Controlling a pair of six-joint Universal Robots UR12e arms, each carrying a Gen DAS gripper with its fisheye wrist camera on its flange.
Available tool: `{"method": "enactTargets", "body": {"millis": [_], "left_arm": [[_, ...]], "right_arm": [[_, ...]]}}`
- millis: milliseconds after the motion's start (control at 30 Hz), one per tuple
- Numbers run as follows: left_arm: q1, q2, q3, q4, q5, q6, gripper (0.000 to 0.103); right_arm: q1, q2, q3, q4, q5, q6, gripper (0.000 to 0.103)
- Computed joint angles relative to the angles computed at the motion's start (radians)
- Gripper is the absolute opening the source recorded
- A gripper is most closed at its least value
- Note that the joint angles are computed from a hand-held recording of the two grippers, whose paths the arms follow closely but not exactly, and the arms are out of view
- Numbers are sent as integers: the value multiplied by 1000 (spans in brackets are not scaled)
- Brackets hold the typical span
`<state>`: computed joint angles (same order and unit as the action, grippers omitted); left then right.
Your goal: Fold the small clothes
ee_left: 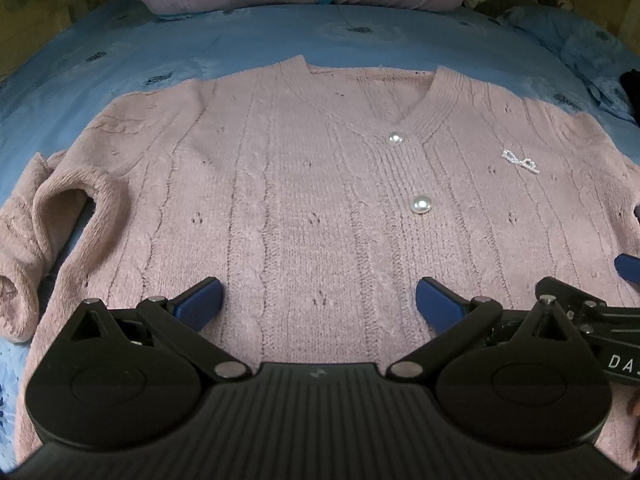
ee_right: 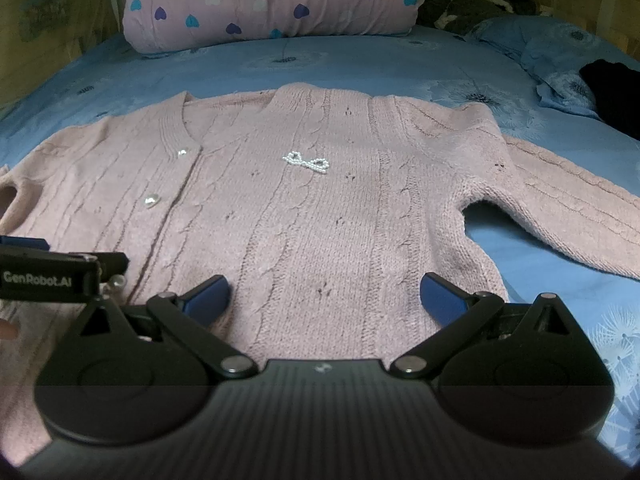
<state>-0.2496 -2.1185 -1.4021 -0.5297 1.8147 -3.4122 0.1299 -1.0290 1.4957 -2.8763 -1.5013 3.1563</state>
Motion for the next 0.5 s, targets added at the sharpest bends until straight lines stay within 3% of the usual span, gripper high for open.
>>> {"method": "enactTargets", "body": {"millis": [267,433,500], "left_arm": [[1,3,-7,14,-3,24,103],[12,9,21,-67,-46,-3,103],[17,9,38,-100,-53,-17,103]], "right_arm": [[-3,-1,2,-3,10,6,103],[-6,-5,-2,13,30,-7,103],[-13,-10,-4,31,72,-20,103]]}}
